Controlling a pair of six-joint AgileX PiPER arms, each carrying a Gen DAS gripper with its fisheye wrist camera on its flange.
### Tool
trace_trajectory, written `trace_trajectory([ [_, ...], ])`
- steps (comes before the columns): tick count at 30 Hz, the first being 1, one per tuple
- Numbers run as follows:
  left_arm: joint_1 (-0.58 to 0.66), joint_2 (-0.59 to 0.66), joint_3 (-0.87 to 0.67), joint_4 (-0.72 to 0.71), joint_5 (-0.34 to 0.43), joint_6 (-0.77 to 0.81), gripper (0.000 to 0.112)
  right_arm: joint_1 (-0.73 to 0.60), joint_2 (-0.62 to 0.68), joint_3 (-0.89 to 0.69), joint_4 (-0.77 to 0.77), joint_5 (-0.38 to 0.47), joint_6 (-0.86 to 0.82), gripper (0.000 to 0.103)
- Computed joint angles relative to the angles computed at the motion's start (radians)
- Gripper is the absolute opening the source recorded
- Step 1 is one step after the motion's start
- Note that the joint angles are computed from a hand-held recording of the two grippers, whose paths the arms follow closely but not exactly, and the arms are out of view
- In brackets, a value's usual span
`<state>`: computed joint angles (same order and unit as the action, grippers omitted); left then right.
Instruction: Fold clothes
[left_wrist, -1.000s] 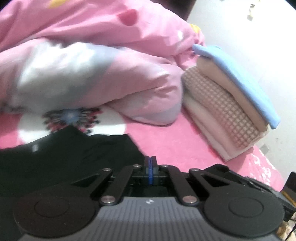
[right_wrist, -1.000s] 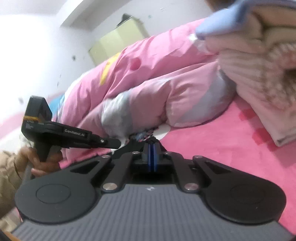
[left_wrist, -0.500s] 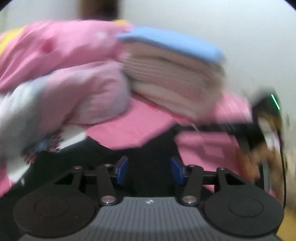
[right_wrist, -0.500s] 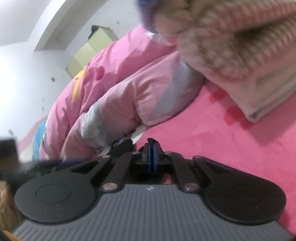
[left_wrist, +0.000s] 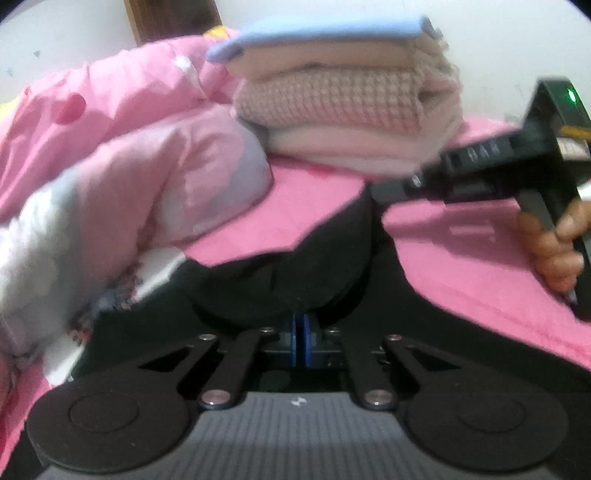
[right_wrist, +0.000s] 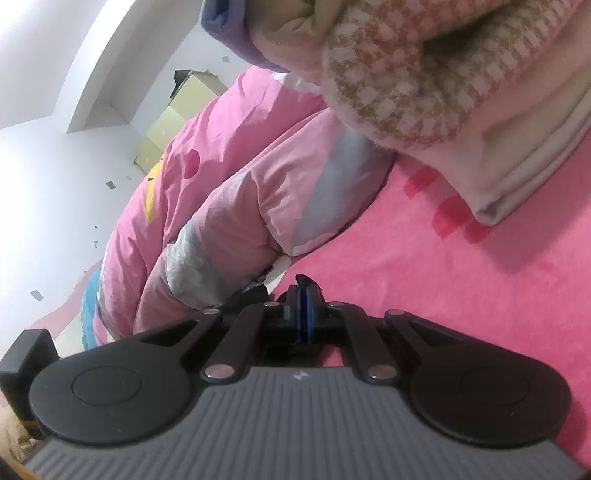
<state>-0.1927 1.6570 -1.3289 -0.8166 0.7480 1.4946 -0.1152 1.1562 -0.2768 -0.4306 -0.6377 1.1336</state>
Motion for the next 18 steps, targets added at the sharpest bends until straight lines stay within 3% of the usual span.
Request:
trace_trajectory([
  [8, -0.136, 0.151, -0.255, -0.046, -0.133, 0.011, 0.005, -0.017, 0.000, 0.041, 0.036, -0.087, -0.024, 0.002],
  [16, -0.286, 0.414, -0.529, 0.152, -0.199, -0.220, 0.006, 0.026, -0.007, 0.077, 0.165, -0.122, -0.121, 0.001],
  [18, -0.302, 0.462, -0.570, 0.209, -0.200, -0.300, 0.012, 0.024, -0.002, 0.079, 0.168, -0.125, -0.120, 0.001],
])
